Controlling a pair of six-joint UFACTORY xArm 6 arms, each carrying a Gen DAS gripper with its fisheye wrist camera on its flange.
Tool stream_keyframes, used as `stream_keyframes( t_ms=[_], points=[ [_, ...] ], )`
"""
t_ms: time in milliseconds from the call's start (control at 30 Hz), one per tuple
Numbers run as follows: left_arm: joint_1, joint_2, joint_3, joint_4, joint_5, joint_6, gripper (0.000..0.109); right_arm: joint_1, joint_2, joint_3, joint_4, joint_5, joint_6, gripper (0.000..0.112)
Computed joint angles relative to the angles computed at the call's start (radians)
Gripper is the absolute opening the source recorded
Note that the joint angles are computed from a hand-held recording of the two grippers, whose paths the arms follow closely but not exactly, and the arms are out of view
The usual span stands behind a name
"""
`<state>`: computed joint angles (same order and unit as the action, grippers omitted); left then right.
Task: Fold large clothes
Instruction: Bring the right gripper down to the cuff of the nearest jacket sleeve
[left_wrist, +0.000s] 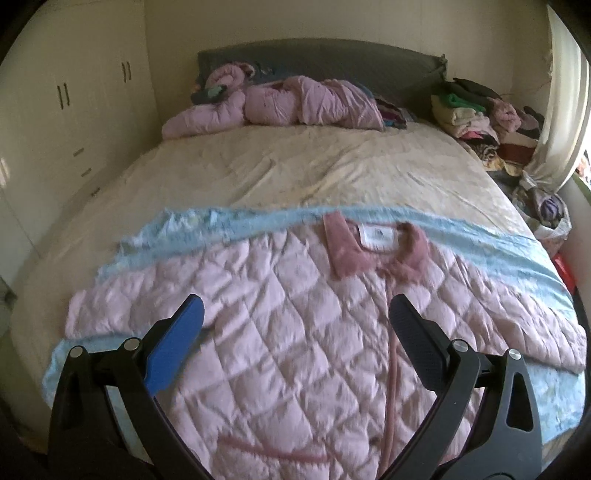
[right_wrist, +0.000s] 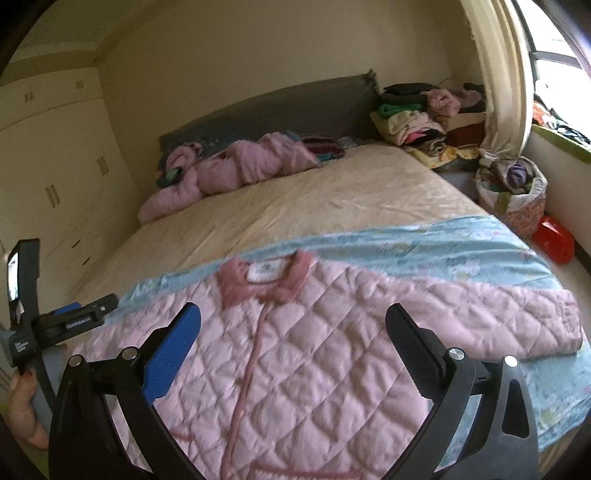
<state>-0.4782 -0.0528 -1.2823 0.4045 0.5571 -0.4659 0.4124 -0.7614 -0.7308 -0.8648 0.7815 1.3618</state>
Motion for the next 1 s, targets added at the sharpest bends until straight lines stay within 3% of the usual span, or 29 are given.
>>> stream_keyframes(
  t_ms=[267, 533, 800, 1000],
  points=[
    [-0.072, 0.18, -0.27, -0.008, 0.03, 0.026, 0.094, -0.23, -0.009, -0.016, 0.085, -0.084, -0.105, 0.099],
    [-0.145, 0.374, -0.47, -0.125, 0.081, 0.126, 0.094, -0.457, -0.036, 0.056, 0.233, -0.167, -0.189, 0.099],
    [-0.175, 0.439, -0.418, -0.197, 0.026, 0.143, 0.094, -0.628, -0.069, 0.19, 0.316, -0.203, -0.224, 0.099],
    [-0.187, 0.464, -0.348, -0.162, 0.001, 0.098, 0.094, -0.742, -0.081, 0.279, 0.344, -0.205, -0.224, 0.099]
  ],
)
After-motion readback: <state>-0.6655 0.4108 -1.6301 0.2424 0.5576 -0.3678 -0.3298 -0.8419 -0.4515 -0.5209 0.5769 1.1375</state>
